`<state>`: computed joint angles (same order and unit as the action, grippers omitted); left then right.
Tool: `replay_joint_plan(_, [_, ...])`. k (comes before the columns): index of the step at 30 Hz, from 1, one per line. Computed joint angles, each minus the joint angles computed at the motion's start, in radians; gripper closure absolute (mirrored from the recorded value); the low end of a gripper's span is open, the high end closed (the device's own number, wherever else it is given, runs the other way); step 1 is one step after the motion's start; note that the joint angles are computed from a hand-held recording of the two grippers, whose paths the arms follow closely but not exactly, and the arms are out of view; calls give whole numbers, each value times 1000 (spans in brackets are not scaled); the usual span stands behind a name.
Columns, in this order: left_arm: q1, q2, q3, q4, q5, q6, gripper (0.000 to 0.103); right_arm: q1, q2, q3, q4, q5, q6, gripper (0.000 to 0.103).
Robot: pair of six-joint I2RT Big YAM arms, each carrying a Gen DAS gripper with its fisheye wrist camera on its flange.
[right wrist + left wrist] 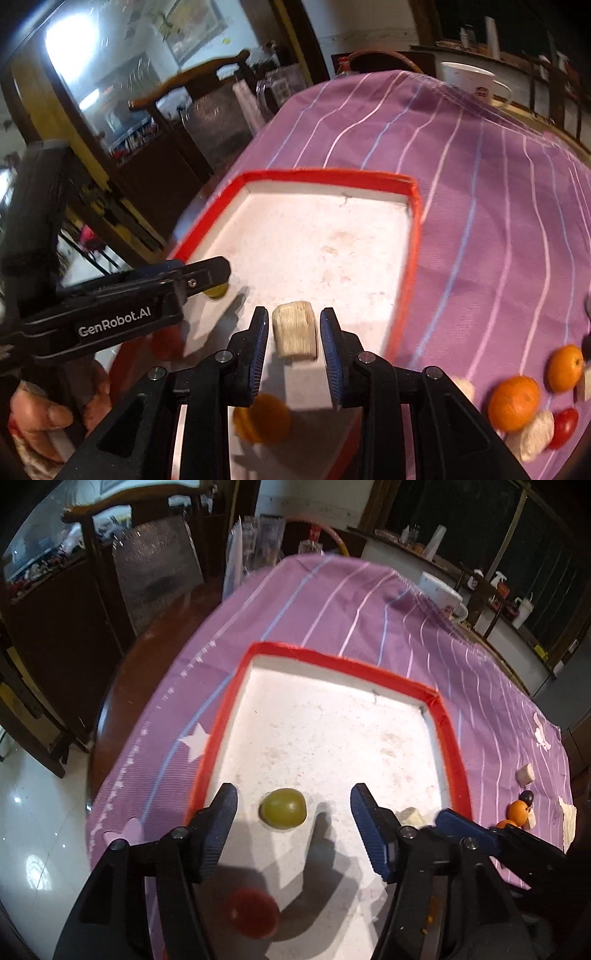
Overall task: Organize fruits
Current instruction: 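Carry grape and wooden cylinder into the tray and open both tools, then raise both open tools away from the tray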
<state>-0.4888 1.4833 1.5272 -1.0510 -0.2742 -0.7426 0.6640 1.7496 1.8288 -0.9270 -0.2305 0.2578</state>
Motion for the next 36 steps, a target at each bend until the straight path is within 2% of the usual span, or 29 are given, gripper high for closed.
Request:
replay_joint_plan(5, [-74,-68,-17,26,-110,-3,40,-45,-127,-114,25,-110,59,71])
replay_joint_plan(10, [-171,-108,2,33,-227,8,40,-131,-284,-280,42,-376,199,69])
replay_joint_plan(11, [-195,-115,9,33,-260,13,39,-162,-323,-330,41,-463,251,68])
replay_joint_plan(14, [-252,-118,35,28,-349,32,33,-235,-423,-467,67,-625,409,66])
replay_joint_plan(15, [-268,-116,46,19,-368,31,32,-254,-451,-500,72,-643,443,66])
replay_joint_plan(19, [-311,-110,74,-9,-400,12,32,-352,-576,-604,37,-665,532,66])
replay_joint_plan(23, [-365,-95,110,-25,-444,15,32,-457,-640,-589,-53,-618,456,66])
replay_joint_plan(25, [-388,-82,140,-23,-459,34,32,-507,-659,-547,-96,-563,395,66])
replay_joint_plan(26, [-404,-73,166,-14,-472,59,32,-536,-675,-517,-115,-518,370,66])
replay_joint_plan(29, [-441,-53,246,11,-500,130,32,-617,-682,-415,-157,-497,334,66])
replay_joint_plan(31, [-452,-44,304,21,-481,166,32,-638,-671,-320,-206,-443,289,66])
replay_joint_plan(36, [-475,3,513,-36,-462,244,32,-712,-581,18,-412,-342,155,66])
